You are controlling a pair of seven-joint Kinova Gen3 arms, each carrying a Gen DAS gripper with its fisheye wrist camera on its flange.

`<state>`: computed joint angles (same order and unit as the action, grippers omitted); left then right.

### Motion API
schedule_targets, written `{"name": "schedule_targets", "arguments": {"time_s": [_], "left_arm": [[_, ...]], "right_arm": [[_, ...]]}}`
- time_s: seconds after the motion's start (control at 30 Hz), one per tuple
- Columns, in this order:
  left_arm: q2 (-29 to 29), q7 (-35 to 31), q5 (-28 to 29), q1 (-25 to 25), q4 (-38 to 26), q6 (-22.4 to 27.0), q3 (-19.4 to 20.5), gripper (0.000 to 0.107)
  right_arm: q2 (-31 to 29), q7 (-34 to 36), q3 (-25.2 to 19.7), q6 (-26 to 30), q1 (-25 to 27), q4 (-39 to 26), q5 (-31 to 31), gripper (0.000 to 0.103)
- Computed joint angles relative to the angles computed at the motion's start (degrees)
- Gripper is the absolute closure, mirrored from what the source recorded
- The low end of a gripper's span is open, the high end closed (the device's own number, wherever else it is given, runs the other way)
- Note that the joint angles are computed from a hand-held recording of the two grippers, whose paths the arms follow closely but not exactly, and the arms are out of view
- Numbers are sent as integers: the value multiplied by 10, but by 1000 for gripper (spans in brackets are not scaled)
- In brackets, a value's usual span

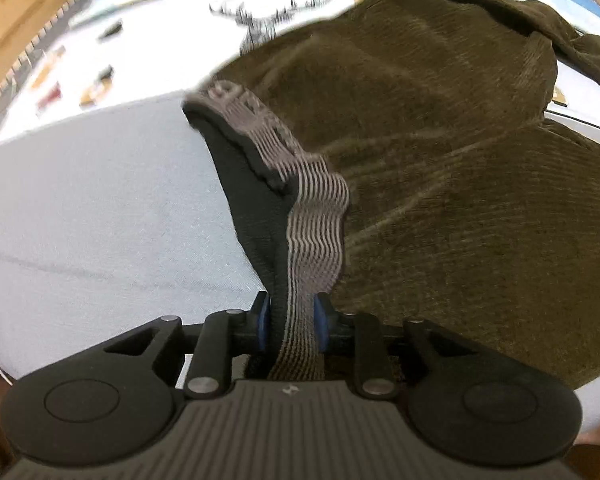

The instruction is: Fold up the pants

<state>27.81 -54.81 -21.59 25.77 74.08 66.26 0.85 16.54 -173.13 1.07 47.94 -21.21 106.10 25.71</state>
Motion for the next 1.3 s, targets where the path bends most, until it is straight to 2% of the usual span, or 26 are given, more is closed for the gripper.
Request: {"name": "schedule_targets", "arguments": {"time_s": [0.1, 0.17, 0.2, 0.23, 0.27, 0.3, 0.37, 0.43, 0.57, 0.7, 0.73, 0.77, 0.8, 0.83, 0.87, 0.93, 1.03, 1.07, 1.2, 1.23, 1.3], "left_arm": [[-28, 30, -36, 40, 29, -56, -29, 78], [-38, 15, -13, 19, 32, -79, -9, 78], [-35, -7, 3, -4, 25, -76, 16, 78], [-24, -30, 19, -27, 12, -64, 43, 72], [-7, -54, 35, -43, -4, -43, 61, 59], [16, -77, 42, -47, -18, -20, 70, 55], [42, -118, 27, -24, -41, 18, 60, 53], [39, -125, 18, 13, -56, 18, 23, 53], [2, -74, 14, 28, -26, -56, 1, 52], [6, -6, -39, 65, -33, -86, -19, 52], [5, 4, -48, 68, -30, -98, -22, 57], [7, 11, -55, 69, -33, -107, -23, 72], [4, 21, -60, 70, -28, -123, -23, 82], [5, 23, -59, 68, -34, -132, -20, 97], [8, 28, -59, 69, -37, -140, -19, 101], [16, 38, -68, 78, -53, -153, -22, 101], [37, 52, -81, 96, -83, -171, -29, 101], [47, 58, -83, 101, -98, -173, -33, 101], [95, 63, -73, 109, -169, -173, -38, 101], [110, 60, -67, 110, -191, -171, -39, 100], [144, 43, -51, 108, -244, -160, -34, 100]], "right_arm": [[-11, -39, 6, 23, -33, 2, 63, 78], [-21, -66, 2, 25, -50, 11, 108, 77], [-26, -79, -1, 25, -56, 16, 129, 77], [-29, -91, -4, 22, -59, 20, 149, 77], [-29, -99, -6, 16, -58, 20, 162, 77], [-29, -109, -9, 6, -58, 21, 174, 77], [-40, -121, -14, -16, -54, 29, 183, 77], [-46, -135, -17, -39, -49, 33, 193, 77], [-55, -174, -22, -70, -58, 39, 241, 77], [-52, -229, -28, -88, -78, 39, 323, 78], [-51, -245, -28, -95, -81, 37, 341, 84], [-48, -259, -28, -103, -81, 33, 354, 95], [-47, -274, -28, -111, -82, 31, 368, 97], [-45, -296, -26, -122, -84, 29, 388, 98], [-41, -319, -24, -129, -86, 28, 407, 101], [-34, -362, -22, -152, -86, 24, 447, 102], [-18, -404, 10, -213, -96, 15, 478, 102], [-12, -416, 8, -236, -85, 11, 488, 102], [29, -485, -54, -329, 7, -23, 526, 98], [42, -508, -56, -352, 17, -35, 542, 98], [71, -555, -28, -394, 8, -60, 575, 98]]}}
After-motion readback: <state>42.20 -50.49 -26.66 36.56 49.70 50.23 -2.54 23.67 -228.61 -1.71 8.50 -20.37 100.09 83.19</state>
